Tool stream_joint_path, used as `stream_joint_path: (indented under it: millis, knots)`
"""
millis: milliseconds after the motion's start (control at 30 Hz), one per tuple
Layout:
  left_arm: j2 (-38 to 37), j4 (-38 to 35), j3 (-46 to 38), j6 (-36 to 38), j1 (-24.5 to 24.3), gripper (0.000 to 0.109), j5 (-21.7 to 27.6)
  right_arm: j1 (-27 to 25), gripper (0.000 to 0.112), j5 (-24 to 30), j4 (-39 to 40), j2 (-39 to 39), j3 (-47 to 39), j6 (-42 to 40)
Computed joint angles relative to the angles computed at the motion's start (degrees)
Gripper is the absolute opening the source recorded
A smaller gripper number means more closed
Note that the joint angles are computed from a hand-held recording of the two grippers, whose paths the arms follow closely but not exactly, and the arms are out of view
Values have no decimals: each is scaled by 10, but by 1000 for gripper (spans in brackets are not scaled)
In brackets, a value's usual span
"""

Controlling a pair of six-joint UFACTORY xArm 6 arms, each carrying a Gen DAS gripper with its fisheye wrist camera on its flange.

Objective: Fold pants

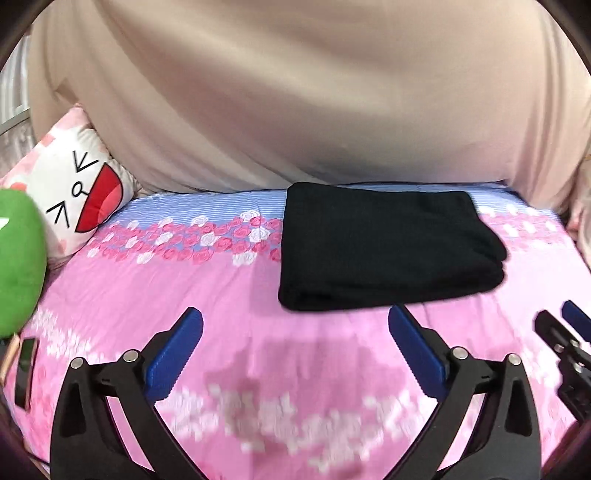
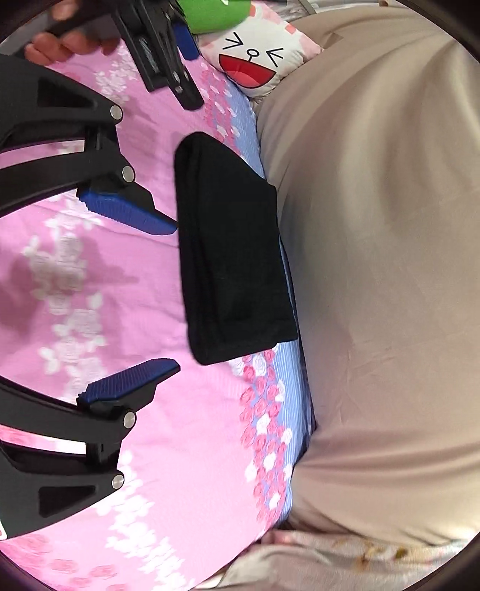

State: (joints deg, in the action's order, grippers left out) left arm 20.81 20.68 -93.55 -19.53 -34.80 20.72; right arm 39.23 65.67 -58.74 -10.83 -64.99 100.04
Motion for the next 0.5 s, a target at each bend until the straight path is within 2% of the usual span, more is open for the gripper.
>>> stream_joint_path:
  millis: [67,167,300,433,500]
  knots:
    - [-41,45,66,-42,2,98,-29,26,78,31,-16,5,3,21]
    - [-78,77,133,-72,3,98,-64,59,80,74,-17,21,-3,35]
    - [-98,135,174,-123,4,98,-73,67,81,62,12,31,2,33]
    - [-99,112,192,-104,6,98,-84,73,81,51,30,40,5,36]
    - [-96,137,197,-130,8,98,-88,74,81,60,39,51,-5,27]
